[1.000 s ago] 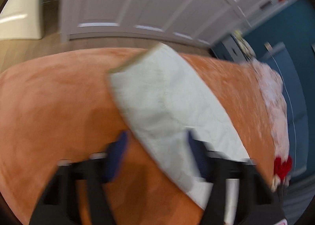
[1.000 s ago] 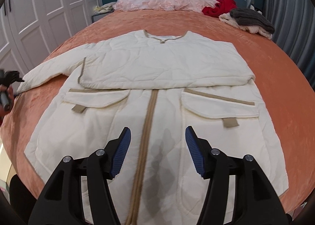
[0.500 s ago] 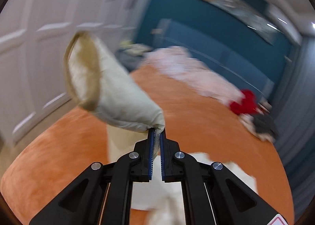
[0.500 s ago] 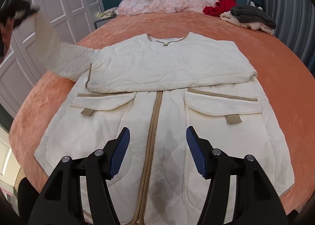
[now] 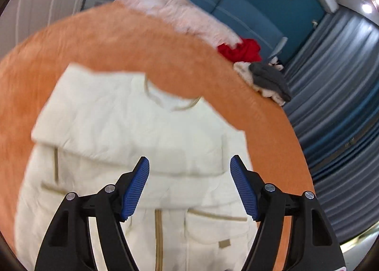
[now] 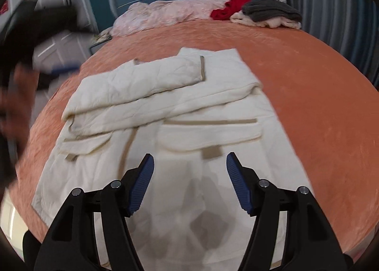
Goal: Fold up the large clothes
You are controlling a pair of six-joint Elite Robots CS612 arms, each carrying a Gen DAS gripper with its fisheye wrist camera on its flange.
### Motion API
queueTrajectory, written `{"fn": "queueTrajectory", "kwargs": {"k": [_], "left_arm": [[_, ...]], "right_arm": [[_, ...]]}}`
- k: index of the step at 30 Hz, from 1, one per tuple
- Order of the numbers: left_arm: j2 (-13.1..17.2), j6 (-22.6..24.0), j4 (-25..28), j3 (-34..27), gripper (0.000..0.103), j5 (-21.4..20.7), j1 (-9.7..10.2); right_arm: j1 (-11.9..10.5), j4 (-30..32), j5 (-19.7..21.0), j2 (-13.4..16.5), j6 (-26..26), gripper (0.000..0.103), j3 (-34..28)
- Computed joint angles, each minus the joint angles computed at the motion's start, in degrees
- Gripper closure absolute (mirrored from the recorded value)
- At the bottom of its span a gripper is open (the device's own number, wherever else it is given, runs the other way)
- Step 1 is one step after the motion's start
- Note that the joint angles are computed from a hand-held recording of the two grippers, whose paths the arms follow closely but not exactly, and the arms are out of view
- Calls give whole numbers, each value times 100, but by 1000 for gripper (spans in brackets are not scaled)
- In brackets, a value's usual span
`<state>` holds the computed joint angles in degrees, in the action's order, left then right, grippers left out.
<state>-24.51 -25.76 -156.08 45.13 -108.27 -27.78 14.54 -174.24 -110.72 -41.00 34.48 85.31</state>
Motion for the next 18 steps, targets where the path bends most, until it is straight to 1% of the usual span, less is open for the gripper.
{"fn": "queueTrajectory", "kwargs": {"k": [4,6,7,9,11,14,16,18], "left_arm": [[103,-525,151,-15,35,111,141],[198,-976,240,-126,35,123,269],[294,-1380,274,-243,35,71,371],[420,-1973,276,-414,35,44,498],[573,-2341,388,-656,35,94,588],[884,-2618,858,-1184,35,125,689],[1057,-2946,949,-1427,35,27,737],[1191,-3262,813,-1546,35,-139,799]], "right_arm": [[-208,-210,221,51,171,41,-74],[-346,-286,461,119,323,39,-203],[-420,-306,588,174,410,38,-303],[-547,-274,801,301,562,38,-542],[-681,-173,1070,481,712,38,-873],[-839,57,1415,747,1036,37,-1326],[-919,215,1607,910,1254,37,-1584],[-970,342,1773,1079,1475,37,-1841]]}}
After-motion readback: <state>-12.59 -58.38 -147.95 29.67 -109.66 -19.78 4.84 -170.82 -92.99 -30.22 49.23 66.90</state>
